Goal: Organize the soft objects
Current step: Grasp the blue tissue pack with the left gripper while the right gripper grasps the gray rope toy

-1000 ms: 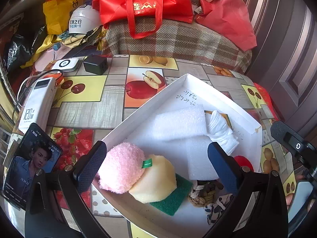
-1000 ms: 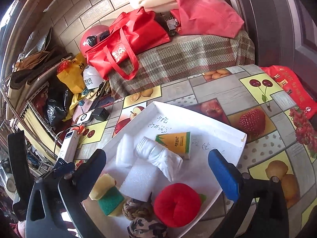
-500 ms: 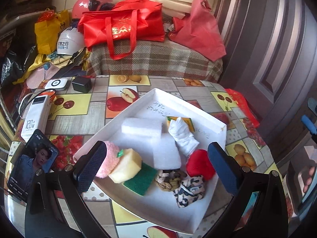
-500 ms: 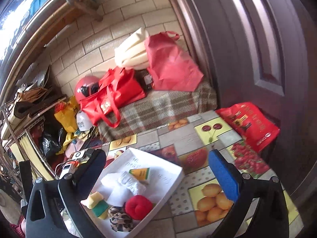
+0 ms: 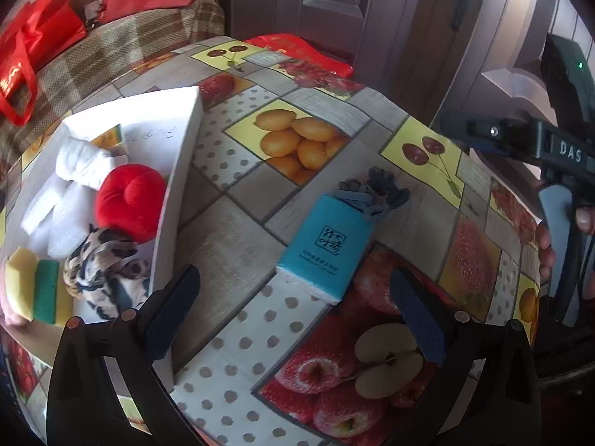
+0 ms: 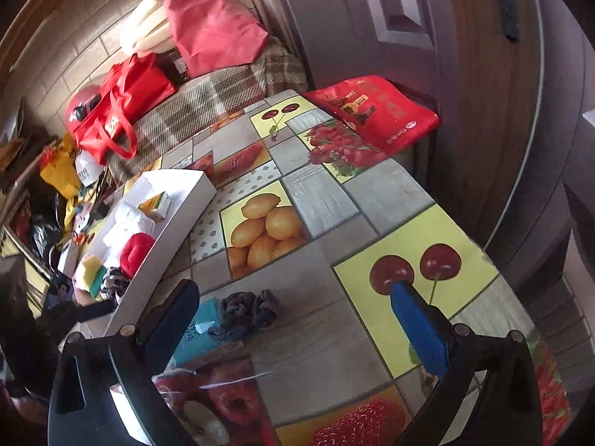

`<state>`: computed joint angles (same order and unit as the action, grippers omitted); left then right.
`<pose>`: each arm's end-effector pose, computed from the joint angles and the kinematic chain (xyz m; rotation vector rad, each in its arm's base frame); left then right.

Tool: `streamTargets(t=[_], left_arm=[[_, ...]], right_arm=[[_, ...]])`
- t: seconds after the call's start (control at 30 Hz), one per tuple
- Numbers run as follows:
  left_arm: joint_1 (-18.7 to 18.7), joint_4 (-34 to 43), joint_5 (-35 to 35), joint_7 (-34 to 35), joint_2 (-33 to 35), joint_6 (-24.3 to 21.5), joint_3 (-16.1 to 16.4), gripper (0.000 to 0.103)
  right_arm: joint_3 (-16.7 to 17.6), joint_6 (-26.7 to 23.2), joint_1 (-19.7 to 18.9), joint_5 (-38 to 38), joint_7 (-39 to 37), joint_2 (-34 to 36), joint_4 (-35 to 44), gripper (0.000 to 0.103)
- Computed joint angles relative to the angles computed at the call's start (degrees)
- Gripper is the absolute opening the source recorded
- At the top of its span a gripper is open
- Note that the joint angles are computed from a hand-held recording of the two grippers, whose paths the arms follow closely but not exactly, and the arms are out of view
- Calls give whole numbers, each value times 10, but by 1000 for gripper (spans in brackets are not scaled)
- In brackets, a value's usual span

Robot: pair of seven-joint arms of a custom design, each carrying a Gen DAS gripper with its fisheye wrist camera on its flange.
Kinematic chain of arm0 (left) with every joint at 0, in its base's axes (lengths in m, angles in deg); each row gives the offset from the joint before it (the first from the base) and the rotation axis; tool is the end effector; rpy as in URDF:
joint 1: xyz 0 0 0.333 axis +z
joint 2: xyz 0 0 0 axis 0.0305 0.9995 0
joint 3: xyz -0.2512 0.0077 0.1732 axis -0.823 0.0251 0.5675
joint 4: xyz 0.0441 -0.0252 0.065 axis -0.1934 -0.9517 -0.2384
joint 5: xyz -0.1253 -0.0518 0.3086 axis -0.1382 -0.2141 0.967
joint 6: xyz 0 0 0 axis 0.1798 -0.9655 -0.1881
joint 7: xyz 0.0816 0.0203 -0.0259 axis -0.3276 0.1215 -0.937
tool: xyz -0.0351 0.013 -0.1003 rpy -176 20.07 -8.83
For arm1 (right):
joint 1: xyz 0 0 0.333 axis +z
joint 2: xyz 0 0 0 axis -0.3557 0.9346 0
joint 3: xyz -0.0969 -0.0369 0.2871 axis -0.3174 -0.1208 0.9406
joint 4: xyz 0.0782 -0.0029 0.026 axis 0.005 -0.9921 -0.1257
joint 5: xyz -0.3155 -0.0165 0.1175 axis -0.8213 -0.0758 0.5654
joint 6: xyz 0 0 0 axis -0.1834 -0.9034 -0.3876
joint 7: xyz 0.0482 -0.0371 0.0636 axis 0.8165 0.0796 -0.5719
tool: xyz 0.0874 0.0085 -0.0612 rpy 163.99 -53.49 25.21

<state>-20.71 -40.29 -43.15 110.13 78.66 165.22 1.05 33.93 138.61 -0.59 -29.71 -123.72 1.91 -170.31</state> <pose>0.5298 -0.3823 0.4819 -0.6469 2.8901 -0.9179 0.3690 0.2380 0.5152 -0.9845 2.2313 -0.6905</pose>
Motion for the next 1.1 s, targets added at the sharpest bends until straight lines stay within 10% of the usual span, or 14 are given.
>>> streamTargets(t=[0.47,0.6,1.1], left_arm=[[-74,101,119,-44,89,-23,22,100],[-65,100,109,-30,91,-34,14,62],[19,-97,-30,13,-51,18,-1,56]], right_arm=[[7,-15,-5,2,31,-57,-56,103],[6,-7,-7,-1,32,-53,-57,103],[-23,64,5,5,-124,120,72,103]])
